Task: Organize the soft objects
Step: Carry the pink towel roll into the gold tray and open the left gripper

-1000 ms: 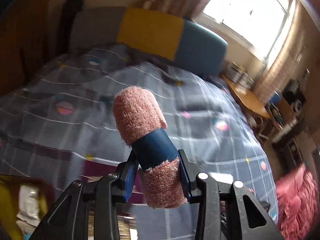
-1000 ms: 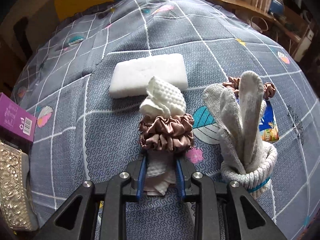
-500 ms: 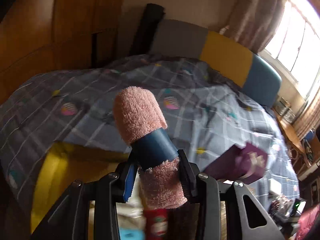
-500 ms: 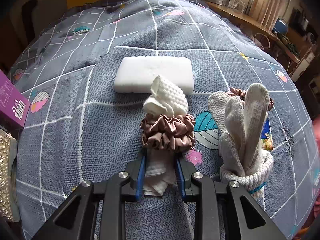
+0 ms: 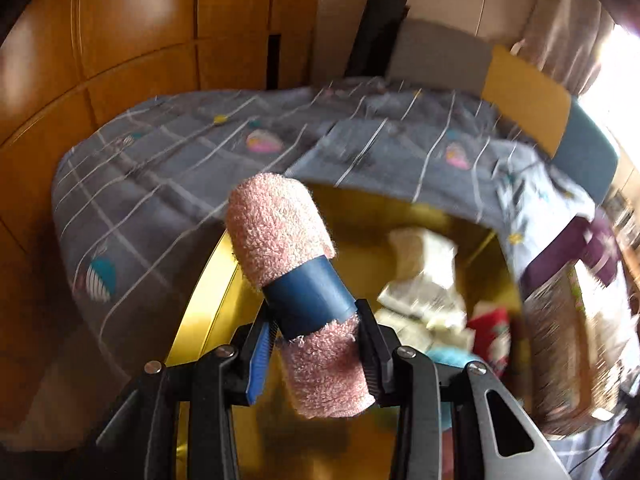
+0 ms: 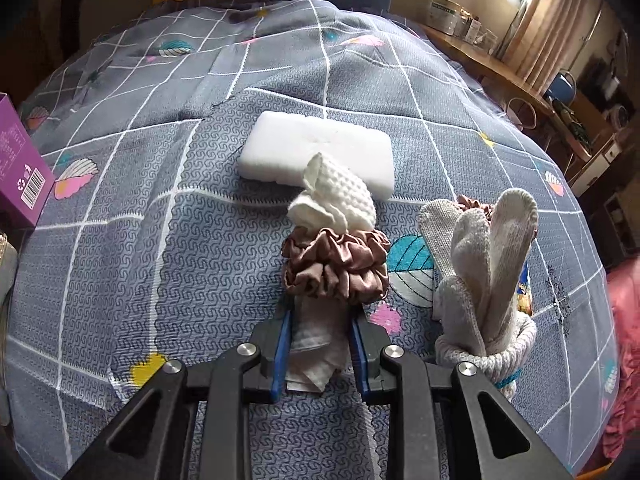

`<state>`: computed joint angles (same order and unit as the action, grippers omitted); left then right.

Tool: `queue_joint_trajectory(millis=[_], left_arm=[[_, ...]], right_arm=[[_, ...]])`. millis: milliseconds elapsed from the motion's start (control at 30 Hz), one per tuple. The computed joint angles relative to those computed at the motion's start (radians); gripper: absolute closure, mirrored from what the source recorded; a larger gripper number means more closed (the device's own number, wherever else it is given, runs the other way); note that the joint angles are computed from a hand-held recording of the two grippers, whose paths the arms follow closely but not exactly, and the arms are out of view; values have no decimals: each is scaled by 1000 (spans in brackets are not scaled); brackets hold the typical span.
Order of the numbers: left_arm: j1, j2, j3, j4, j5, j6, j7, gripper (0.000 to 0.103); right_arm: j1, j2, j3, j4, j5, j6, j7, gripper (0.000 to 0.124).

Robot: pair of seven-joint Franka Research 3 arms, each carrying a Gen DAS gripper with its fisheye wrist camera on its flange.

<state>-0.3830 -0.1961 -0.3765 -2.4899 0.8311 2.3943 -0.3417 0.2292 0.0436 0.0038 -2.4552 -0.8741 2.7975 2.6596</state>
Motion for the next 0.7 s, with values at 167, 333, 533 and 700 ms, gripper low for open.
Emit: queue_joint_trajectory(millis=[167,333,533,700], left_arm=[[-10,50,-1,8,-2,-1,-14,64],[-26,88,2,26,23,5,-31,62],[-48,110,6,50,33,8,-26,62],[-67,101,-3,70,61,-38,-29,62]], right_arm=[[1,-5,3,-2,-4,-7,5,97],[0,-10,6,-6,-12,-9,8,97],[-2,-8,7,-4,-10,-8,6,98],[-2,-9,7,-6,-7,-7,3,98]])
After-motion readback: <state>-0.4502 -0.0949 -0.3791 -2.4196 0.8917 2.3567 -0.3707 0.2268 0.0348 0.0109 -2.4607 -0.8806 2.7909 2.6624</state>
